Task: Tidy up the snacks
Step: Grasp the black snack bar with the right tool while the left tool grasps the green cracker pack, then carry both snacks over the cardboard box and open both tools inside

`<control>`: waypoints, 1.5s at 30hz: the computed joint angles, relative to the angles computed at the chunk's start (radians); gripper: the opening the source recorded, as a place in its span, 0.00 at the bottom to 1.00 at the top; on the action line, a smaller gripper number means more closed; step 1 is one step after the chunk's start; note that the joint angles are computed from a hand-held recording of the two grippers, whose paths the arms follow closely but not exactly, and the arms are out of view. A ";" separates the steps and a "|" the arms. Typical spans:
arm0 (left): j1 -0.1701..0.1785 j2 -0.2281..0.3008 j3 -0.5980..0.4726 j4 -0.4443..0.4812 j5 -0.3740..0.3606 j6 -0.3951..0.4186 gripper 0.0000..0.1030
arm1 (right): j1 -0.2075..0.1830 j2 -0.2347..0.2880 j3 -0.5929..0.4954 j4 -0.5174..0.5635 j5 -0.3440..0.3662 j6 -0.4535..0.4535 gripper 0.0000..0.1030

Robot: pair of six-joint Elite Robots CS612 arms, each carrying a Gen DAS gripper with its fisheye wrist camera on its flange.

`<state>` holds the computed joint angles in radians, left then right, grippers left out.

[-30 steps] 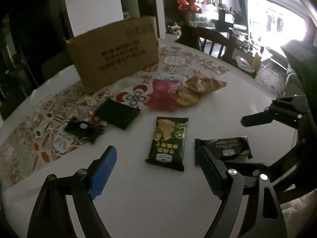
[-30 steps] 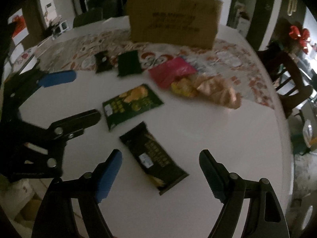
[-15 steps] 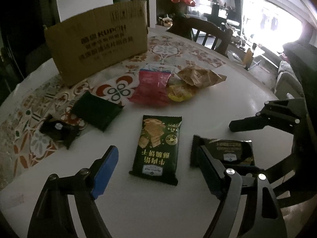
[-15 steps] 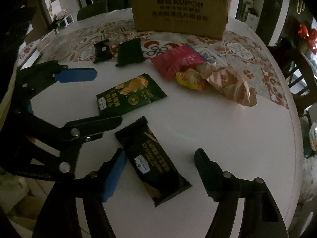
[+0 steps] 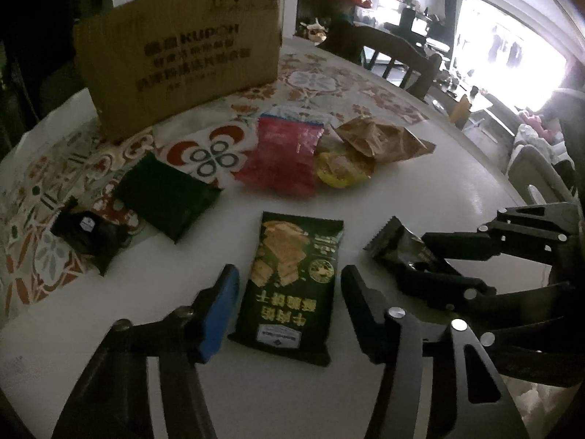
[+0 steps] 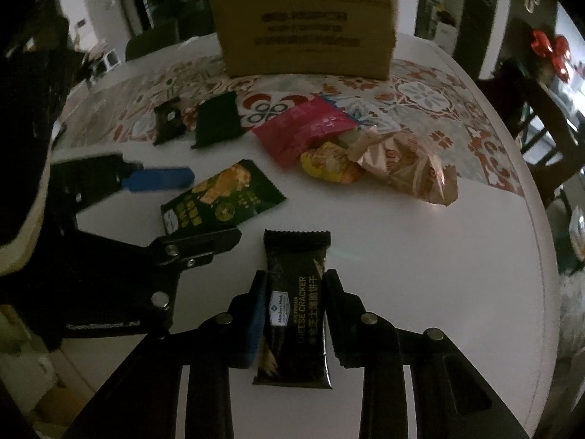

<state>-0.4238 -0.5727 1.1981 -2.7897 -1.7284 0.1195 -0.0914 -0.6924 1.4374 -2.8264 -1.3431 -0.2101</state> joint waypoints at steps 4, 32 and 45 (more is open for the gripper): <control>0.002 -0.001 0.004 -0.012 -0.003 -0.005 0.44 | 0.000 0.004 -0.004 -0.008 0.003 0.037 0.30; 0.004 -0.085 0.102 -0.264 0.097 -0.078 0.43 | 0.005 -0.027 0.025 -0.228 0.007 0.113 0.30; 0.009 -0.080 0.054 -0.377 0.137 -0.092 0.43 | 0.007 -0.017 -0.027 -0.372 0.006 0.144 0.30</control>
